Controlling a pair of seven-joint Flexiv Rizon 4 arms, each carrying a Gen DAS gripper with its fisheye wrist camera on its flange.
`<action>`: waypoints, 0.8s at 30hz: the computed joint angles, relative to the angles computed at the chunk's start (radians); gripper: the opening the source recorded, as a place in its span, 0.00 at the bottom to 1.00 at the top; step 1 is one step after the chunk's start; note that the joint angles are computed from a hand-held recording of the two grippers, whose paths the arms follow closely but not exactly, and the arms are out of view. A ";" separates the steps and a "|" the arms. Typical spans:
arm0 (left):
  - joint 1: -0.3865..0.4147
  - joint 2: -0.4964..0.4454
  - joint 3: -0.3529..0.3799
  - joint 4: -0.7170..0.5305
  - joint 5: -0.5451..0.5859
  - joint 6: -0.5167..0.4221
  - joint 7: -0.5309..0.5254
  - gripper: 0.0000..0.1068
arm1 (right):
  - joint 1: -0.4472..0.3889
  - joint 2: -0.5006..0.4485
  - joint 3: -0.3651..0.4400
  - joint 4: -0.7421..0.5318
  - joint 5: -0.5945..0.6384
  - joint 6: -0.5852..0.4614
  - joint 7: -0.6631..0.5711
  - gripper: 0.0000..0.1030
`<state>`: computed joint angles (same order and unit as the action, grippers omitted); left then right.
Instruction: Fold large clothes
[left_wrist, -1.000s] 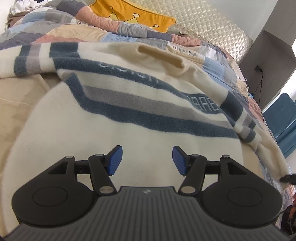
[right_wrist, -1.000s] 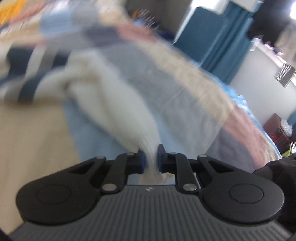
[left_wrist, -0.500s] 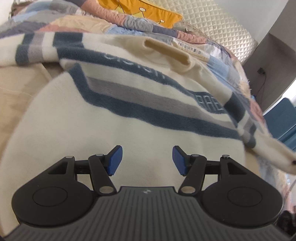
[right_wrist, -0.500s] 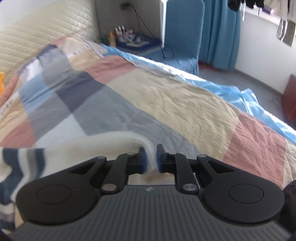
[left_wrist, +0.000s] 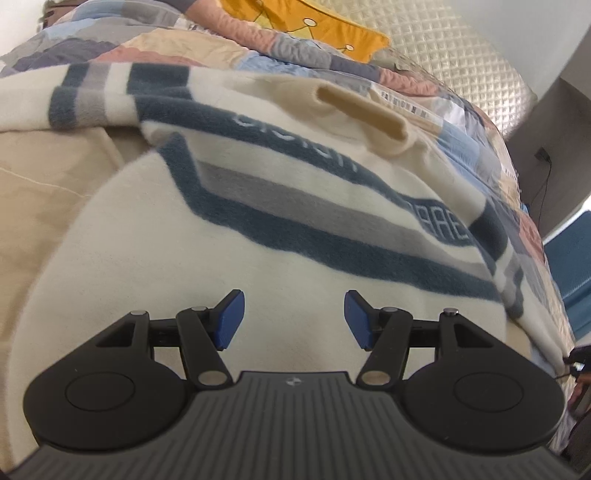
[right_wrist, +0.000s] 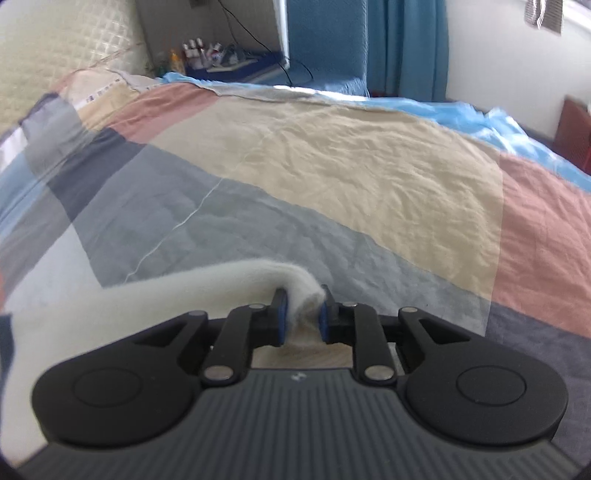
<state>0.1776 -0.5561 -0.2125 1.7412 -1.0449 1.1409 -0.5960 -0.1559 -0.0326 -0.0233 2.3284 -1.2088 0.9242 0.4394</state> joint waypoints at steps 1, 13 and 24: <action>-0.002 -0.006 0.006 -0.007 0.009 -0.003 -0.016 0.61 | 0.009 -0.001 0.007 -0.003 0.009 -0.028 -0.034 0.23; 0.020 0.001 -0.005 0.008 -0.008 0.024 -0.023 0.61 | 0.123 0.098 0.101 -0.042 0.138 -0.170 -0.058 0.51; 0.015 0.064 -0.008 0.075 -0.125 0.032 0.125 0.61 | 0.290 0.030 0.170 -0.167 0.139 0.022 0.136 0.51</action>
<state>0.1923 -0.4922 -0.2207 1.8160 -1.1704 1.1728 -0.4708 0.1346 -0.0030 0.1467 2.1609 -1.0696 0.9457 0.5757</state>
